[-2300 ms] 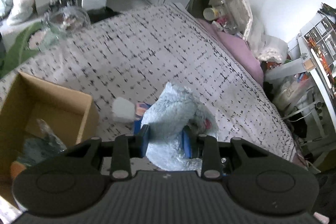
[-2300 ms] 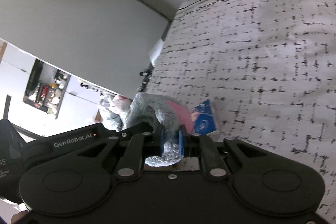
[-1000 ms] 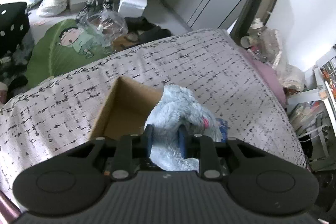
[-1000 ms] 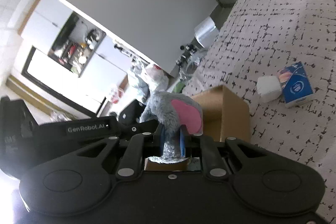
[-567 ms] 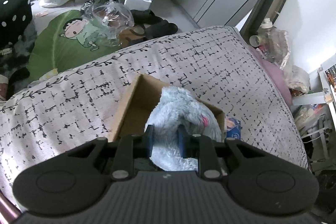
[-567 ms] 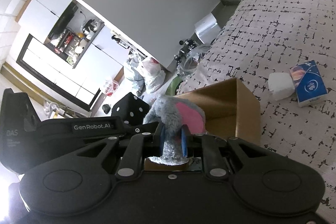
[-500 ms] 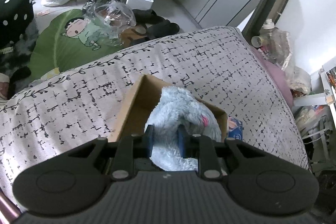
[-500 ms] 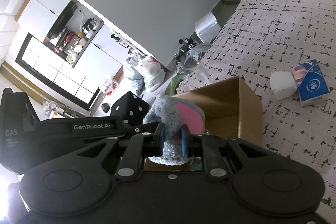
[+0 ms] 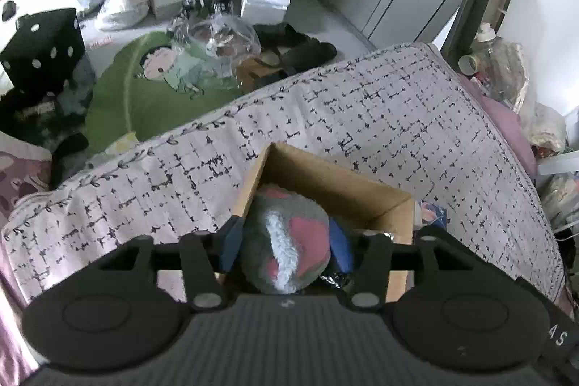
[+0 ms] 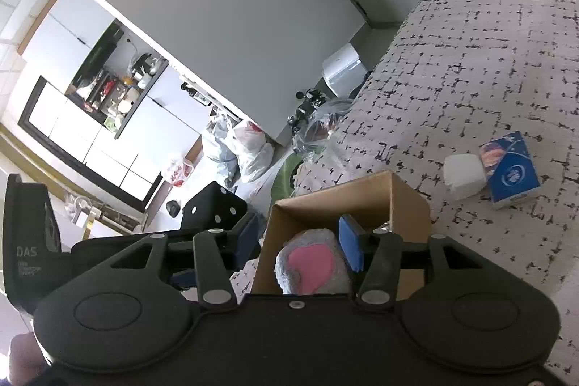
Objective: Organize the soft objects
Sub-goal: 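Carry the fluffy ball over the cardboard box and release it inside, then move both grippers back to the white cube and blue card box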
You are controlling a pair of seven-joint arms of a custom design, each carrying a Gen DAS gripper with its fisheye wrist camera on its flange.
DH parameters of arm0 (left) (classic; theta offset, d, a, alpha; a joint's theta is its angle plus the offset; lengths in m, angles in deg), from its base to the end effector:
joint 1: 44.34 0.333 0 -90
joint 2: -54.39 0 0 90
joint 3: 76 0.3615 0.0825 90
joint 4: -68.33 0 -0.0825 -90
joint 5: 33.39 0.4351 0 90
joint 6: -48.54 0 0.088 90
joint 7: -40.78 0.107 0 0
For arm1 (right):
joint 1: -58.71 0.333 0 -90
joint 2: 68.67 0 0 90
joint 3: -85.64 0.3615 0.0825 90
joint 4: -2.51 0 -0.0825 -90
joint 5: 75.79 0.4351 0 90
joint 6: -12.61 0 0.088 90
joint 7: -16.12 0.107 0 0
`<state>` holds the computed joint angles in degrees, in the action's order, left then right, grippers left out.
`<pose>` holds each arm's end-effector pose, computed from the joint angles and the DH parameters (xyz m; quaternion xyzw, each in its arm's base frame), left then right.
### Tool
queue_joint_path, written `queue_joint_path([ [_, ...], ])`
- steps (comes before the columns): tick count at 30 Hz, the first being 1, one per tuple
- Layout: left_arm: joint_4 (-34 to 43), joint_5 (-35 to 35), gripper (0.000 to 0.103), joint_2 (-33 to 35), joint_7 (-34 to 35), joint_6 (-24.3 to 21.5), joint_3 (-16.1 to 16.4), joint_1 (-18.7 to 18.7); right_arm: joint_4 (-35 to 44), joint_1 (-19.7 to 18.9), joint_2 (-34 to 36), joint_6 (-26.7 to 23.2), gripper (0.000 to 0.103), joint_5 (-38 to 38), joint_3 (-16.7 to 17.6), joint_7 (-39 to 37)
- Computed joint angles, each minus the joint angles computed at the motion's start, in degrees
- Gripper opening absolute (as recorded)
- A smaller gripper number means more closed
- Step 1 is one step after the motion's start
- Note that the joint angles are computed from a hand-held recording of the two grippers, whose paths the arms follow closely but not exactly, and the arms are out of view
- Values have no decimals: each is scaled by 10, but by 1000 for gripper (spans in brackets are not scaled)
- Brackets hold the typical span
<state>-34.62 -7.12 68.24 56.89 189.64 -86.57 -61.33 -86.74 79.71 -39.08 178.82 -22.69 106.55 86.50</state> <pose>0.6391 -0.3225 0.4830 -0.8367 0.4811 -0.2241 0.1349 0.6587 0.4499 0.4527 -0.6555 0.5785 0.0898 0.4771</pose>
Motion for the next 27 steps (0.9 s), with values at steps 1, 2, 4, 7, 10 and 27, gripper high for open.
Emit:
queue_joint_path([
  [1, 2, 4, 57, -1, -1, -4, 0, -2, -4, 2, -5, -4, 51, -6, -7, 8],
  [2, 5, 9, 60, -2, -4, -11, 1, -5, -10, 8, -12, -6, 52, -18, -19, 23],
  [4, 11, 24, 66, -3, -17, -23, 2, -12, -19, 10, -23, -15, 57, -31, -29, 44],
  [7, 13, 46, 70, -9, -34, -25, 2, -18, -35, 1, -40, -11, 67, -29, -26, 34],
  [10, 28, 55, 71, -3, -34, -39, -1, -23, -43, 1, -48, -1, 76, -34, -33, 39],
  [27, 131, 131, 77, 43, -79, -96, -1, -74, -76, -49, -83, 6, 103, 56, -37, -1],
])
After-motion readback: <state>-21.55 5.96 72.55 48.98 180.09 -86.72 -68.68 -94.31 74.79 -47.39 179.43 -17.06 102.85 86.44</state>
